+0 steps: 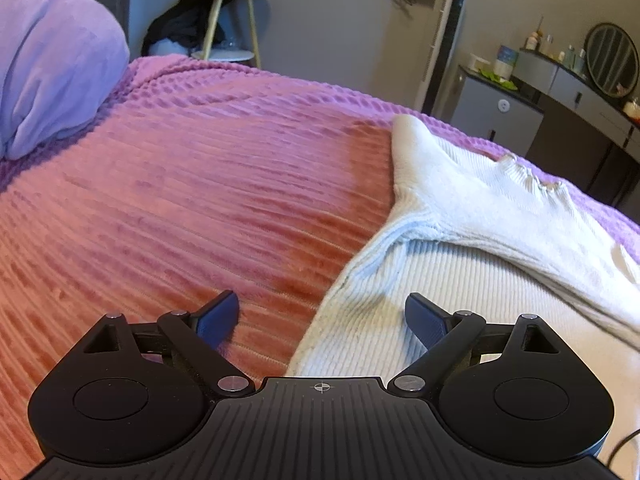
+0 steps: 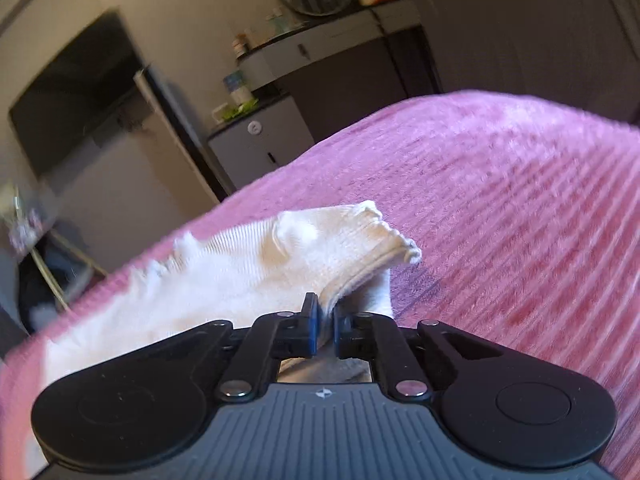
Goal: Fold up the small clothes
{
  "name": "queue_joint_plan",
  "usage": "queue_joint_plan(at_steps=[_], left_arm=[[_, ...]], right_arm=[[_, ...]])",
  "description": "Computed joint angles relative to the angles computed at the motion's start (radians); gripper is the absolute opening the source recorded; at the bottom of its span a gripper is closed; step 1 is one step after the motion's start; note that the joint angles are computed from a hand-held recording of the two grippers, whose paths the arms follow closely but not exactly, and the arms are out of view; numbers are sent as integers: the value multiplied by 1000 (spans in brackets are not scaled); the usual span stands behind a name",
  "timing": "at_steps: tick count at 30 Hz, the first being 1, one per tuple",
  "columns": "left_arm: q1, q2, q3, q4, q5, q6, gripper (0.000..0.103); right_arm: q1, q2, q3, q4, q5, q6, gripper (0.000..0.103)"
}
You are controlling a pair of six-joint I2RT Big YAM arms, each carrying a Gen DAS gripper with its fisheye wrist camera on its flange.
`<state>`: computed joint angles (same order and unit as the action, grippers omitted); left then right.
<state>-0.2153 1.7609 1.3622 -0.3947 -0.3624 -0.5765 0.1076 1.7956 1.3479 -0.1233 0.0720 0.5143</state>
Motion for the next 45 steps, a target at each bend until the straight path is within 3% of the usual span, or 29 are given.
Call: queue_joint_plan(at_steps=[5, 7, 9, 10, 13, 15, 16, 17, 18, 20, 22, 25, 29, 33, 37, 40, 45], left_arm=[[9, -6, -8, 9, 12, -27, 94], [12, -10, -12, 15, 18, -46, 94], [14, -13, -14, 20, 26, -60, 94], [13, -13, -14, 23, 28, -61, 94], [9, -6, -6, 17, 22, -39, 94], [4, 1, -3, 13, 9, -15, 94], [1, 2, -3, 11, 2, 1, 94], [-2, 1, -4, 6, -3, 14, 94], [-4, -4, -8, 0, -8, 24, 94], [-5, -24, -25, -14, -8, 23, 94], [-3, -52, -42, -45, 4, 7, 94], [5, -95, -59, -97, 53, -11, 94], [-2, -160, -115, -138, 120, 1, 94], [-27, -194, -158, -225, 94, 31, 93], [-53, -230, -172, -289, 17, 17, 92], [-54, -264, -190, -305, 20, -8, 92], [-59, -334, -230, -290, 102, -12, 92]], right_arm=[[13, 9, 32, -61, 56, -144, 6], [32, 0, 30, -71, 160, -195, 9], [53, -23, 6, -53, 269, -249, 25], [58, -41, -13, -50, 283, -264, 25], [53, -119, -92, -60, 163, -274, 25], [38, -169, -148, -73, 6, -281, 26], [25, -183, -163, -102, -90, -295, 27], [21, -189, -167, -151, -132, -330, 28], [33, -192, -169, -195, -70, -374, 27], [52, -228, -206, -187, 48, -438, 29], [55, -257, -209, -243, 140, -402, 31], [21, -340, -256, -293, 58, -323, 31], [14, -449, -333, -365, -56, -354, 31], [72, -461, -352, -453, 5, -410, 33], [101, -465, -359, -458, 78, -401, 41], [109, -486, -369, -480, 149, -368, 43], [65, -563, -404, -504, 66, -321, 48]])
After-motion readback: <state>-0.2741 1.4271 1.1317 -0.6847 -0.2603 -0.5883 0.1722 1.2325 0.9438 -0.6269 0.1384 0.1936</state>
